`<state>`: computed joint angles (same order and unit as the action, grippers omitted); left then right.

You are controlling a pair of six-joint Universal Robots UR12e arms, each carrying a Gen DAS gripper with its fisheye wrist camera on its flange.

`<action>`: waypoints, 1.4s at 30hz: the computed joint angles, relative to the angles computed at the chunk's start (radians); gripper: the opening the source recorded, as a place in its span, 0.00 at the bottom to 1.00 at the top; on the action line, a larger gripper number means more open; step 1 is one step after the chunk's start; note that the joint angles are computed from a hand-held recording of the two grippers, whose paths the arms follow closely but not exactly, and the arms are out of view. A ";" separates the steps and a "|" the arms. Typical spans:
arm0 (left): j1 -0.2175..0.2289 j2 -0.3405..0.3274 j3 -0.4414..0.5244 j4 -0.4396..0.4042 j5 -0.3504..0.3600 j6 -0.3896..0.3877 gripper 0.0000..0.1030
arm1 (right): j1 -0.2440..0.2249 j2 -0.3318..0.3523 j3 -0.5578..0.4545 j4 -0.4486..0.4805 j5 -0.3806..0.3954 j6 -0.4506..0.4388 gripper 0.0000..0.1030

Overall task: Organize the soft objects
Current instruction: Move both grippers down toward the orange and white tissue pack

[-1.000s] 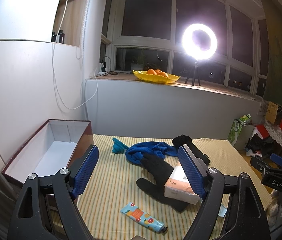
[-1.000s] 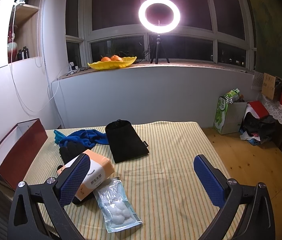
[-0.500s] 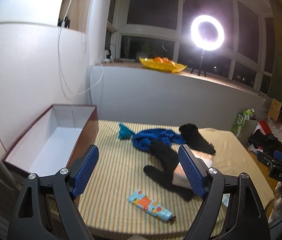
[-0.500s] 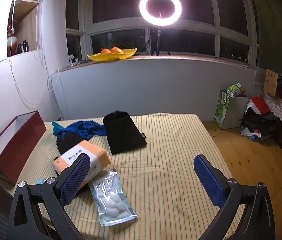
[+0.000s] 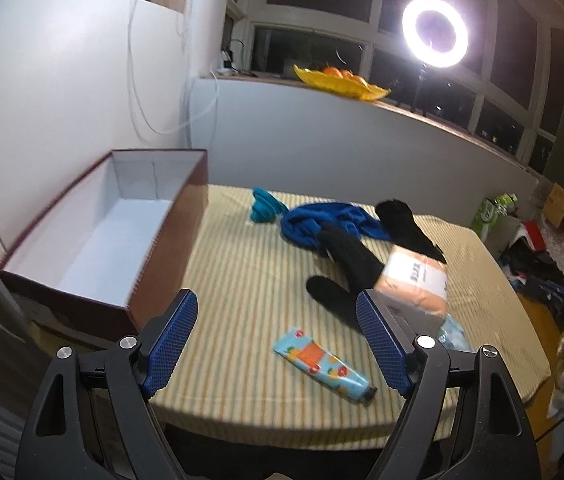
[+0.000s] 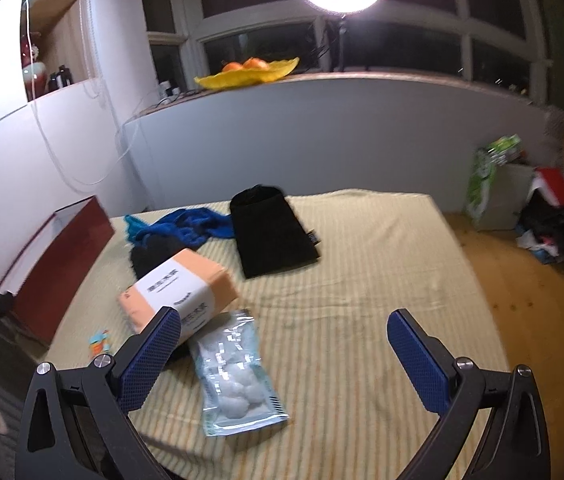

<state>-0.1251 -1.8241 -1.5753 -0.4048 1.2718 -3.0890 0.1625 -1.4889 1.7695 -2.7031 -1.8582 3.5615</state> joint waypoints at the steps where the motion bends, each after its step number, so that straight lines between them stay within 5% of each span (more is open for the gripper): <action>1: -0.002 0.000 0.000 -0.011 -0.008 0.007 0.79 | -0.005 0.001 -0.003 0.006 0.018 -0.006 0.99; 8: -0.005 -0.024 0.039 -0.155 -0.132 -0.009 0.78 | -0.038 0.002 -0.008 0.034 0.117 -0.012 0.75; 12: -0.027 -0.047 0.072 -0.193 -0.118 0.022 0.51 | -0.064 -0.002 0.002 0.058 0.193 0.014 0.49; 16: -0.038 -0.068 0.109 -0.252 -0.123 0.067 0.23 | -0.074 -0.006 0.014 0.064 0.203 0.026 0.39; 21: -0.044 -0.096 0.157 -0.349 -0.143 0.135 0.12 | -0.092 -0.011 0.026 0.069 0.232 0.035 0.29; 25: -0.054 -0.121 0.207 -0.473 -0.153 0.206 0.12 | -0.104 -0.006 0.026 0.084 0.253 0.028 0.26; 36: -0.081 -0.189 0.310 -0.564 -0.080 0.213 0.12 | -0.142 -0.002 0.049 0.087 0.307 0.047 0.24; 42: -0.097 -0.223 0.369 -0.624 -0.135 0.230 0.12 | -0.158 -0.005 0.060 0.087 0.317 0.051 0.24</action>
